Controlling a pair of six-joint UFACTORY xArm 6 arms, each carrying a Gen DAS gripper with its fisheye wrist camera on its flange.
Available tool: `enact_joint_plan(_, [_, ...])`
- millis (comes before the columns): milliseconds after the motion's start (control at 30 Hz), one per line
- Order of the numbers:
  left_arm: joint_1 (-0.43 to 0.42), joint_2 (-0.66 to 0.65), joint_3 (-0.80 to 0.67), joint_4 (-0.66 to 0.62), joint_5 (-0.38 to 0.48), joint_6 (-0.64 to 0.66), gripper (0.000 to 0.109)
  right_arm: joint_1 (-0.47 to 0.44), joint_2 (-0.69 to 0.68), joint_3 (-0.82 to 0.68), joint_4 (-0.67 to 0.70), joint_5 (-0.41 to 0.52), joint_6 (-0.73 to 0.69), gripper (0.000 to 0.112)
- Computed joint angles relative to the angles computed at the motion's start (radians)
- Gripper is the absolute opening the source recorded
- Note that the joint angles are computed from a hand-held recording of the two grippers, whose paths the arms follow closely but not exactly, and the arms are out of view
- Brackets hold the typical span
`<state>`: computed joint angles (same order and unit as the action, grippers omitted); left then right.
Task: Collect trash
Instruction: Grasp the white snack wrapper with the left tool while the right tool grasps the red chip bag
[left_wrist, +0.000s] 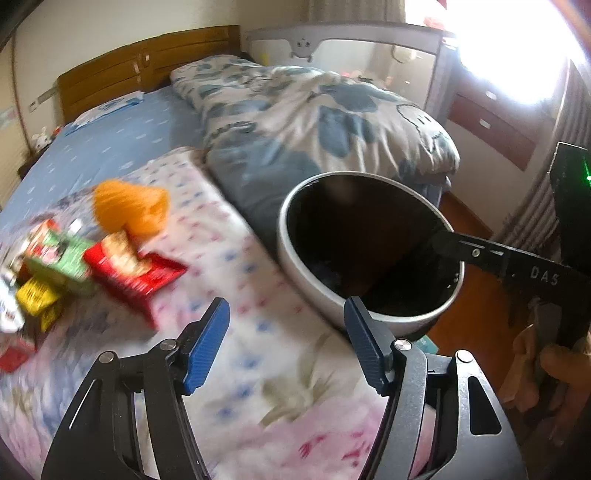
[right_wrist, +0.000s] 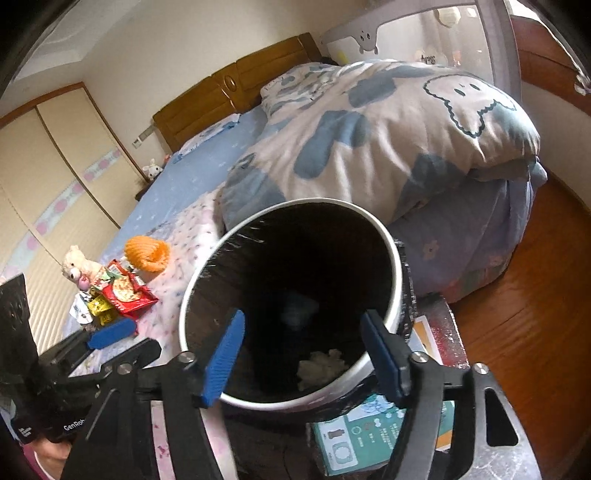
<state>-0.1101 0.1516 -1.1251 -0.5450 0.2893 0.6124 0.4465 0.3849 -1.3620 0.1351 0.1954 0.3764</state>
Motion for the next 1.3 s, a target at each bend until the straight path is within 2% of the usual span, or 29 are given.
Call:
enact_joint_plan(300, [0.093, -0.099, 0.134, -0.077, -0.043, 0.014, 0.068, 0.077, 0.009, -0.011, 0.058, -0.058, -0.038, 0.074])
enact_joint_plan(600, [0.199, -0.139, 0.205, -0.084, -0.079, -0.006, 0.068, 0.167, 0.091, -0.132, 0.113, -0.023, -0.12, 0.078])
enact_joint_plan(1000, [0.325, -0.114, 0.195, -0.057, -0.093, -0.076, 0.068, 0.241, 0.288, -0.406, 0.08, 0.08, -0.158, 0.078])
enact_joint_plan(1233, [0.37, -0.071, 0.131, -0.046, -0.083, -0.107, 0.068, 0.253, 0.437, -0.651, 0.028, 0.181, -0.152, 0.078])
enact_joint_plan(1300, [0.379, -0.051, 0.104, 0.001, -0.086, -0.156, 0.068, 0.254, 0.483, -0.734, 0.006, 0.212, -0.148, 0.078])
